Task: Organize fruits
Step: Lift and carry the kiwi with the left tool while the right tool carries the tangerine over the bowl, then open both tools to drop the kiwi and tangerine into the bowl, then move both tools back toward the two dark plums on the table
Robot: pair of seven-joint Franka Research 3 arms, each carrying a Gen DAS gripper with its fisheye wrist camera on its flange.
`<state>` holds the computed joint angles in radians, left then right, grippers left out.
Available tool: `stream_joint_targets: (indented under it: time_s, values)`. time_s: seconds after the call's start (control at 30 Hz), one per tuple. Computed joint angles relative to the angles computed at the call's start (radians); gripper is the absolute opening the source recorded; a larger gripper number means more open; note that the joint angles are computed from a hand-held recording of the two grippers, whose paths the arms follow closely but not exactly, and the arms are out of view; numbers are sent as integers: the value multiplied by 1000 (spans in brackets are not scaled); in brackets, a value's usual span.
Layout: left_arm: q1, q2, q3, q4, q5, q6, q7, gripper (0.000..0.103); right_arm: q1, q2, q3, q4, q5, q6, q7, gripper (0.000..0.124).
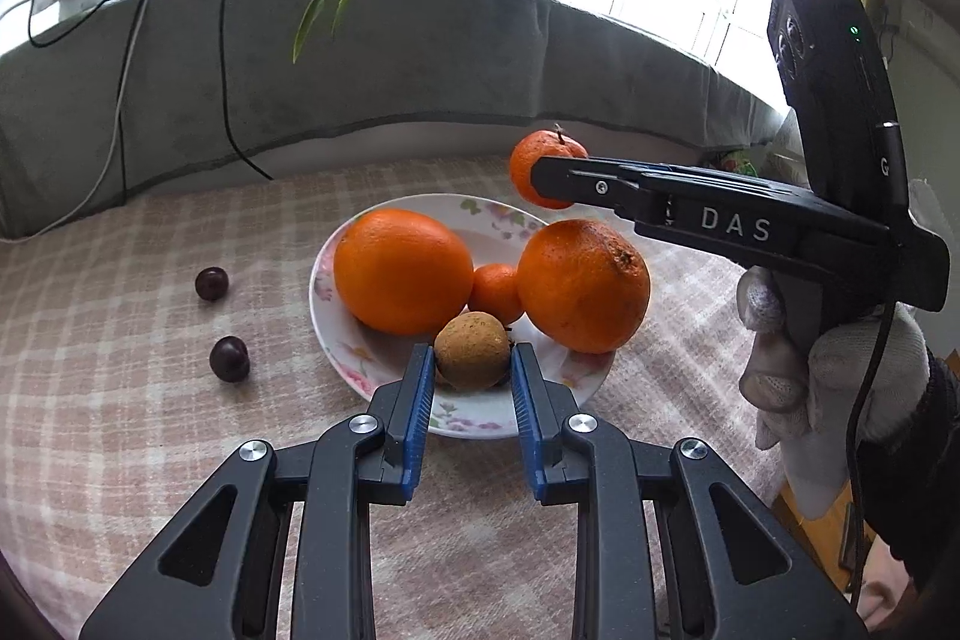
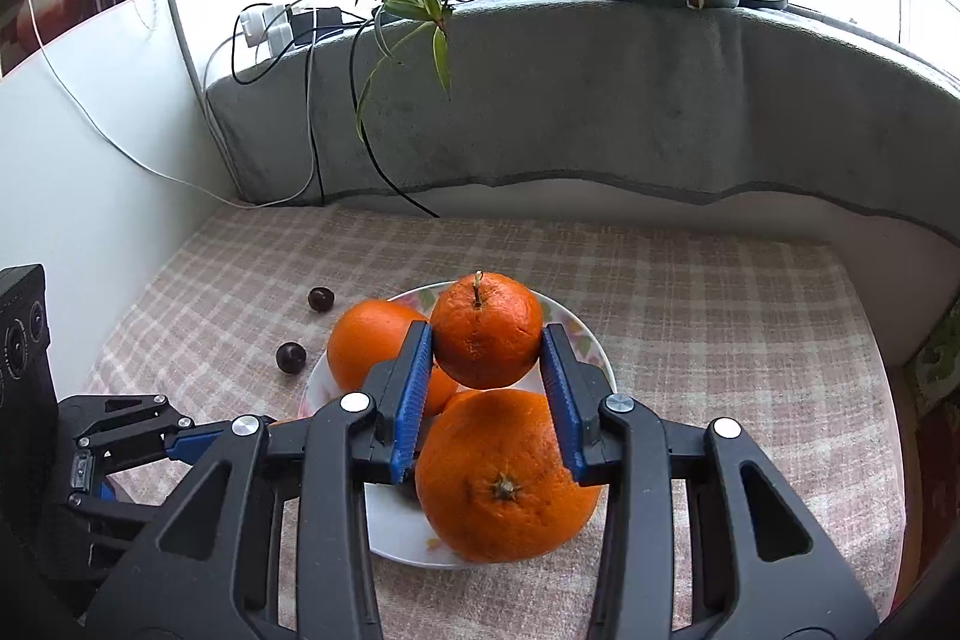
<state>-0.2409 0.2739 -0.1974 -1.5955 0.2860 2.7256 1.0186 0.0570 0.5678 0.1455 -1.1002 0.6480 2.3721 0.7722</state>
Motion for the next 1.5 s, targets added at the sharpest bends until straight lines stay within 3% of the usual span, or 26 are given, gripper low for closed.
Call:
stream_joint_targets:
  time_s: [0.53,0.83,0.9,1.03,1.27,1.5]
  values:
    - [-9,43,1,61,-1,-31,16,24,18,125,-8,194,-95,-90,89,40]
    - [-13,54,6,74,4,-29,17,25,13,116,2,175,-93,-70,82,44]
    - [-15,53,8,73,9,-26,12,38,13,101,5,150,-84,-48,74,53]
    - [-17,55,12,77,18,-24,4,42,8,81,11,122,-62,-29,62,60]
    - [-30,48,33,72,62,-16,-47,72,5,44,12,62,-33,21,41,83]
    - [-22,31,27,55,77,-14,-61,73,1,12,14,16,-2,47,19,85]
